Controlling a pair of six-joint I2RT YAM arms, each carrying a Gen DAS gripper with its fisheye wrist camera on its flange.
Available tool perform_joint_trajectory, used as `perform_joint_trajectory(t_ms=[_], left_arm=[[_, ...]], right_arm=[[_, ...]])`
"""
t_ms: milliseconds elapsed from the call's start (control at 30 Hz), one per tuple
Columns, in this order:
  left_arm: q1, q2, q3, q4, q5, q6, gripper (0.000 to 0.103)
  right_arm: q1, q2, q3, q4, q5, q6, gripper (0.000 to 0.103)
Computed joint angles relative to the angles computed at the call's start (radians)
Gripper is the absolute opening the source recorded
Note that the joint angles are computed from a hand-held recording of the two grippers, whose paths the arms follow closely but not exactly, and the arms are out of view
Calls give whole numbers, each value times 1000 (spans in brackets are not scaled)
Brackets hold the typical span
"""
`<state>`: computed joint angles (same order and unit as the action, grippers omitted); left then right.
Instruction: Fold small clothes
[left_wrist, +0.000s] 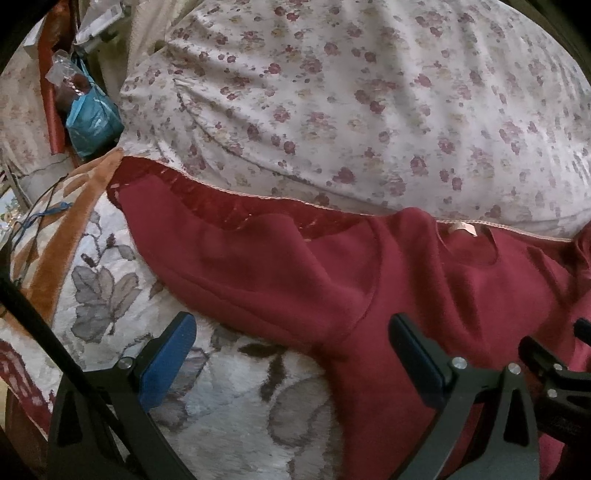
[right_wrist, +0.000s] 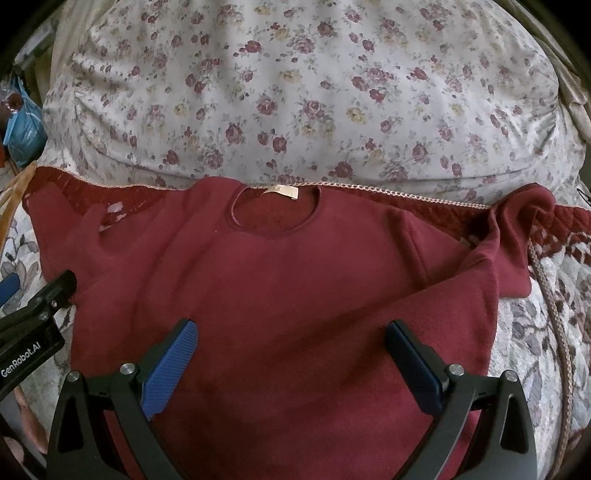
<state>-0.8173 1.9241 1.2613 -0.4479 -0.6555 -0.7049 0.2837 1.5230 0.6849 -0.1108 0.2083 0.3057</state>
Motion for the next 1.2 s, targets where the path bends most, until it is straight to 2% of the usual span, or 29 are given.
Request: perform_joint_trajectory(t_ms=[433,533,667,833,933,1033,1133,1200], left_arm=[[13,12,17,-35,-2,-19,103],[34,-1,8,-31,31,-9,103],[117,-31,-8,-34,154,15,103],[230,-63,1,-60,125,45,103],[294,-42,42,-67,67,92,103],[378,28,124,-88,33,130,103],[470,120,214,-105,40,112,103],[508,169,259,-113,52,99,97]], right_arm=[[0,23,12,0,-17,4,103],[1,35,18,8,-16,-7,103],[-8,49,42,-1,-33,-32,103],[-17,55,52,-1,-59,-53,103],[-18,55,53,-3,-68,-64,103],[-27,52,50,-4,-85,-76,103],[-35,53,44,2,-102,-79,103],[-36,57,46,-1,-109,-81,103]])
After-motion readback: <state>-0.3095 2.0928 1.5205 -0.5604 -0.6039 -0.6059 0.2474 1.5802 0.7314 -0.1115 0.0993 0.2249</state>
